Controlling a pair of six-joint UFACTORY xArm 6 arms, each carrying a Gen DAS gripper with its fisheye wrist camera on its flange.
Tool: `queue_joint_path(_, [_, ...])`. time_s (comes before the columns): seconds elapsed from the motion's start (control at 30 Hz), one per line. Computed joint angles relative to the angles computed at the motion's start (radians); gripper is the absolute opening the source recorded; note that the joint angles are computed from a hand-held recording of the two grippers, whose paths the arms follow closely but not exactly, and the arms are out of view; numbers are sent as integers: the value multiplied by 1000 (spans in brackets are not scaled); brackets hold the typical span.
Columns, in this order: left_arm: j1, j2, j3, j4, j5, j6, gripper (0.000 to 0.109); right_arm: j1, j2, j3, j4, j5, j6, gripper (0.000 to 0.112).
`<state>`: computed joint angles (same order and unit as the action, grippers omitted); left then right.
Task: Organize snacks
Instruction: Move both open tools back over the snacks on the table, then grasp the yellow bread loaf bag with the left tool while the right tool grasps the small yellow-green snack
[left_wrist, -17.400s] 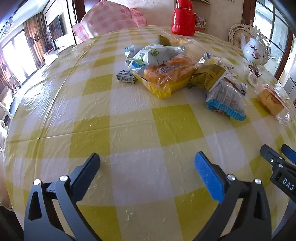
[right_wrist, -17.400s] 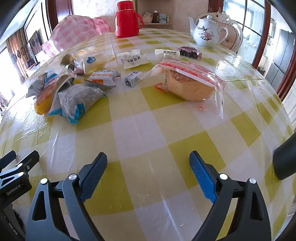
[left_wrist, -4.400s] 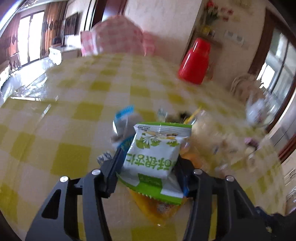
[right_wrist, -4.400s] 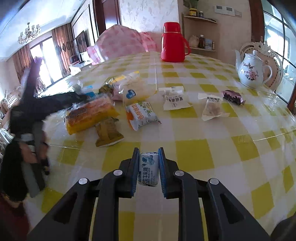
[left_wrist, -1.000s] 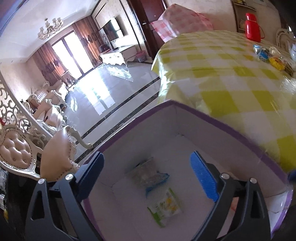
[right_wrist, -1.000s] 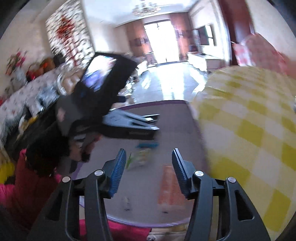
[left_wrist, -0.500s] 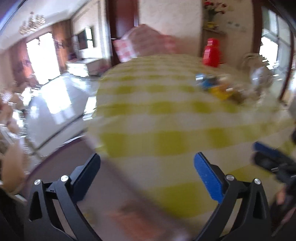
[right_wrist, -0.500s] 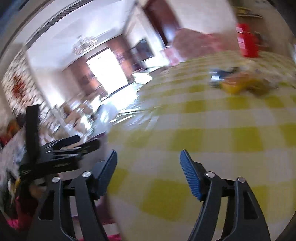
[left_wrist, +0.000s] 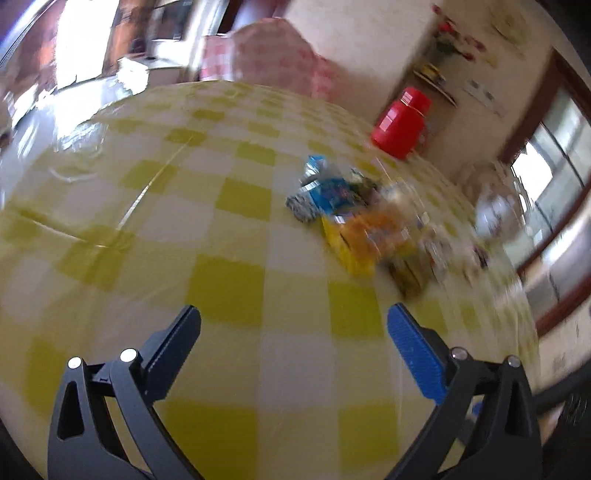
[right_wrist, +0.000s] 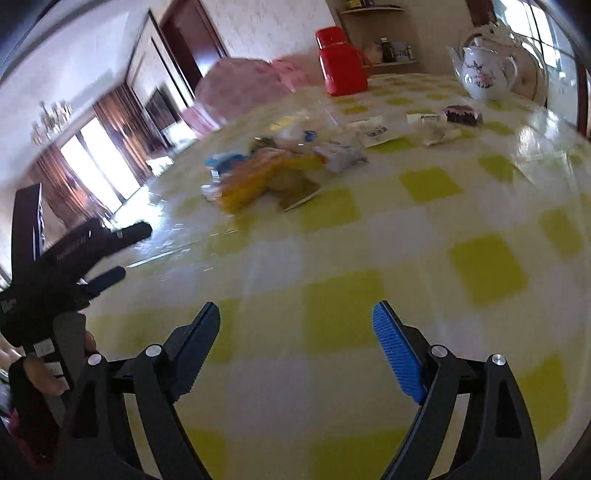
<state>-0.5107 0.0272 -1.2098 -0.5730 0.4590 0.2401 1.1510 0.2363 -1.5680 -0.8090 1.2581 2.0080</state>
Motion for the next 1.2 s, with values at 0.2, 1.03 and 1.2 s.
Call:
queue_joint_path(0.2, [-1,109,-83,-171,-54,-35,101,-128,35,-36,66,-34,-251,83])
queue_joint_path(1.03, [-142,265,-300,214,-77,260,101,-145,-145,192,-1,-75,-230,37])
queue_joint_path(1.2, [-163,457,-584,419,130,237,101,-100,-190,236,-32,-34,-113,37])
